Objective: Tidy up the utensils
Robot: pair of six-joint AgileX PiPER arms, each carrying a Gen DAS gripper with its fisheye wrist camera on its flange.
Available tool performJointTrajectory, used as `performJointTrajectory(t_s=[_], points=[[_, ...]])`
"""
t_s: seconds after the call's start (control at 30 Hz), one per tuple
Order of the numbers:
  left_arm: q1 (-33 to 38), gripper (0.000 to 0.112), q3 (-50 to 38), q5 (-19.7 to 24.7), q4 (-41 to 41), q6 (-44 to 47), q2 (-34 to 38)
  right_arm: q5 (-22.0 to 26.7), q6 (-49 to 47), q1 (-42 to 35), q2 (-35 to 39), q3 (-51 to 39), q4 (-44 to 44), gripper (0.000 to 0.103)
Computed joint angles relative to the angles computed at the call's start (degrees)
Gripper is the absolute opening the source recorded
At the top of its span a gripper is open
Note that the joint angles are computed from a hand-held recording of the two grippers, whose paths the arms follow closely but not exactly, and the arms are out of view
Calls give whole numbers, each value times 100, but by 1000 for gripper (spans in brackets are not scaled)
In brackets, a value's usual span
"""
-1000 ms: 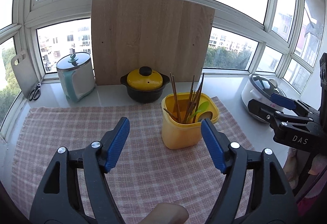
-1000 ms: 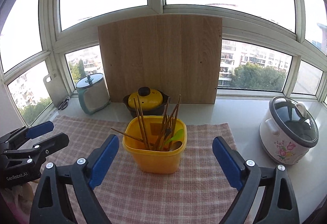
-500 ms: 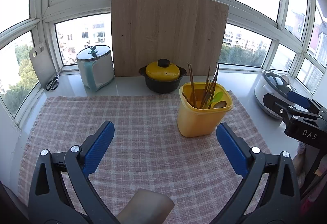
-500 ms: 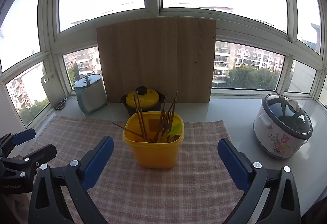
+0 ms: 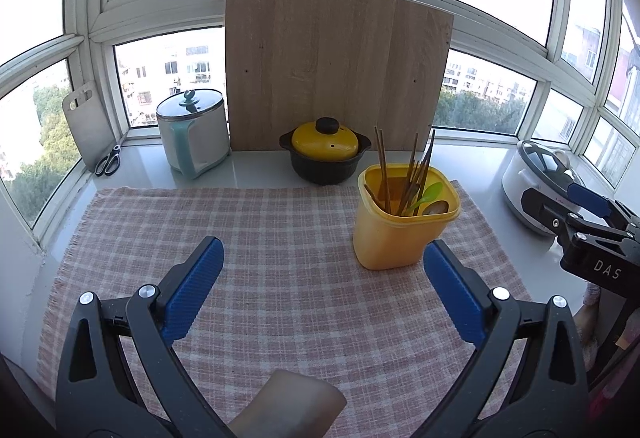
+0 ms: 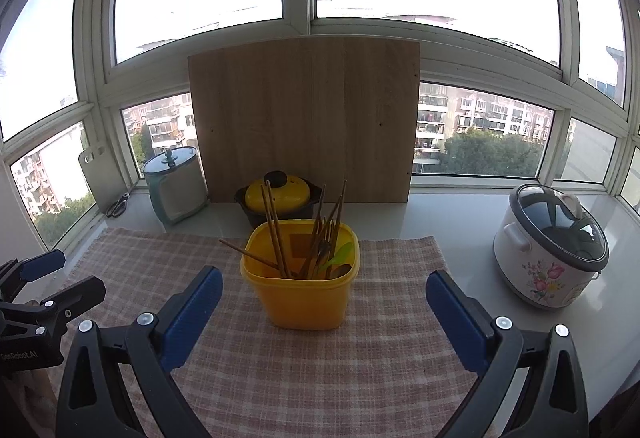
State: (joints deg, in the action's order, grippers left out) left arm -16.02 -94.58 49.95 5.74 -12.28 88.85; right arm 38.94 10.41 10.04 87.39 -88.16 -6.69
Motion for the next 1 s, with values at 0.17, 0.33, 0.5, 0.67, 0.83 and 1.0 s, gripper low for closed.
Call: performJointTrajectory(t_s=[0.17,0.33,0.5,0.67,0.83,1.0], points=[[11,102,2,8,-18,28,-2,30,-18,6,7,-17,15,103],[-72,102,-57,90,151,-108,20,24,-63,-7,27,-25,66,103],[-107,102,-112,147,241,-233,46,18,-114,-42,56,-46,128,103],[-108,102,-136,185,224,-259,80,10,-165,-71,71,-44,175,103],[-132,102,-133,180,235,-292,95,23,-190,-82,99,-54,221,103],[-143,102,-45,65,244,-287,50,9,-207,-74,95,-18,227,103]])
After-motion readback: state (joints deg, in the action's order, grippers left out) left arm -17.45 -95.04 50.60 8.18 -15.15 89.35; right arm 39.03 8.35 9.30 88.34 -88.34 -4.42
